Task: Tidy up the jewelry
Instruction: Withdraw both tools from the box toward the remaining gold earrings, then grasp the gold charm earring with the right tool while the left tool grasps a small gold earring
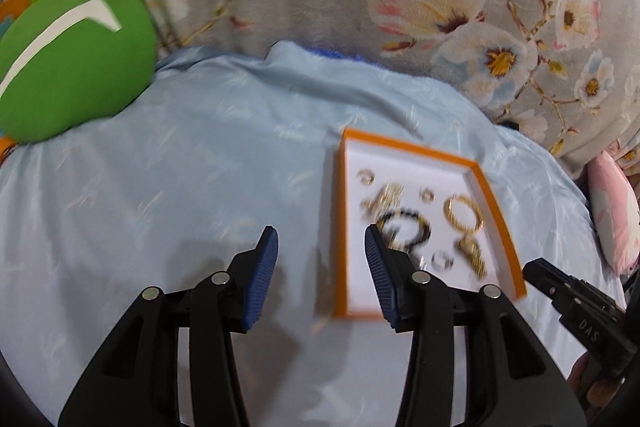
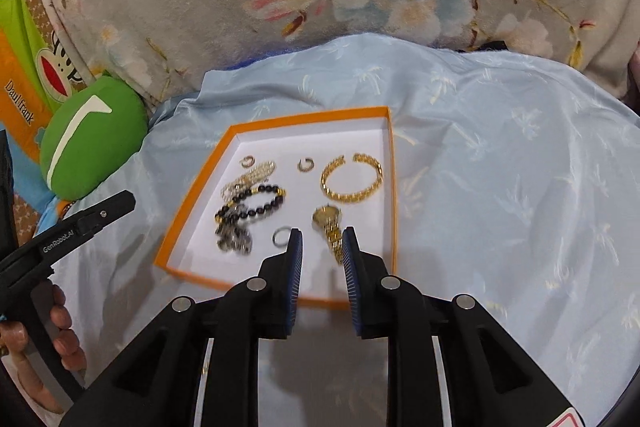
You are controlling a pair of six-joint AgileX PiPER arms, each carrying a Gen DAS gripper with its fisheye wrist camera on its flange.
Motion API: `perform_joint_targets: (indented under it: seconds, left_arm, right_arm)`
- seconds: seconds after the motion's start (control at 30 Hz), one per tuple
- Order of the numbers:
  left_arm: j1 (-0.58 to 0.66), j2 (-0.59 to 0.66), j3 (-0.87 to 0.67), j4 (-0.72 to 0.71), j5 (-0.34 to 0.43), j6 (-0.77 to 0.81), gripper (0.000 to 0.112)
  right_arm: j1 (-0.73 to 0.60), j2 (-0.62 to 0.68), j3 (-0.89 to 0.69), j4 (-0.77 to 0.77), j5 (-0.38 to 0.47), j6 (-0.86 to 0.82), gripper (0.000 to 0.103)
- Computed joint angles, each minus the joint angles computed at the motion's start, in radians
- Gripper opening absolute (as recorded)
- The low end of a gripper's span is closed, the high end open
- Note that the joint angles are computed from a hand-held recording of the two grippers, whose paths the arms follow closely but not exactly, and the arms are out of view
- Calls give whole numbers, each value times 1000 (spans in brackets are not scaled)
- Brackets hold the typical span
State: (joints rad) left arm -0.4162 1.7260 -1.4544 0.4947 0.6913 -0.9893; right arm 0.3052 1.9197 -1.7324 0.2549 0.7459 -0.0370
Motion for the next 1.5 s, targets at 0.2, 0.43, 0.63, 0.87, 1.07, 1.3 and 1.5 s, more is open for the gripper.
perform_joint_targets:
  seconds: [0.2, 0.43, 0.63, 0.87, 1.07, 1.3, 1.5]
  left_arm:
    - [-126, -209, 291, 114, 32, -184, 44]
    - [-290, -286, 413, 83, 51, -269, 44]
    - [-348, -292, 465, 65, 34, -323, 44]
    - [-382, -325, 507, 105, 56, -372, 44]
    - [-383, -345, 525, 108, 53, -381, 44]
    - [-392, -354, 531, 105, 44, -385, 49]
    - [-410, -335, 507, 85, 31, -366, 51]
  right_arm:
    - [43, -206, 330, -9, -94, -12, 26]
    - [97, -281, 476, 15, -102, 4, 26]
    - [150, -204, 374, 65, -62, -13, 26]
    - [210, -77, 228, -14, -47, 66, 26]
    - [243, -42, 192, -89, -60, 102, 25]
    - [253, -65, 221, -105, -77, 100, 10]
    - [218, -160, 320, -81, -102, 99, 9]
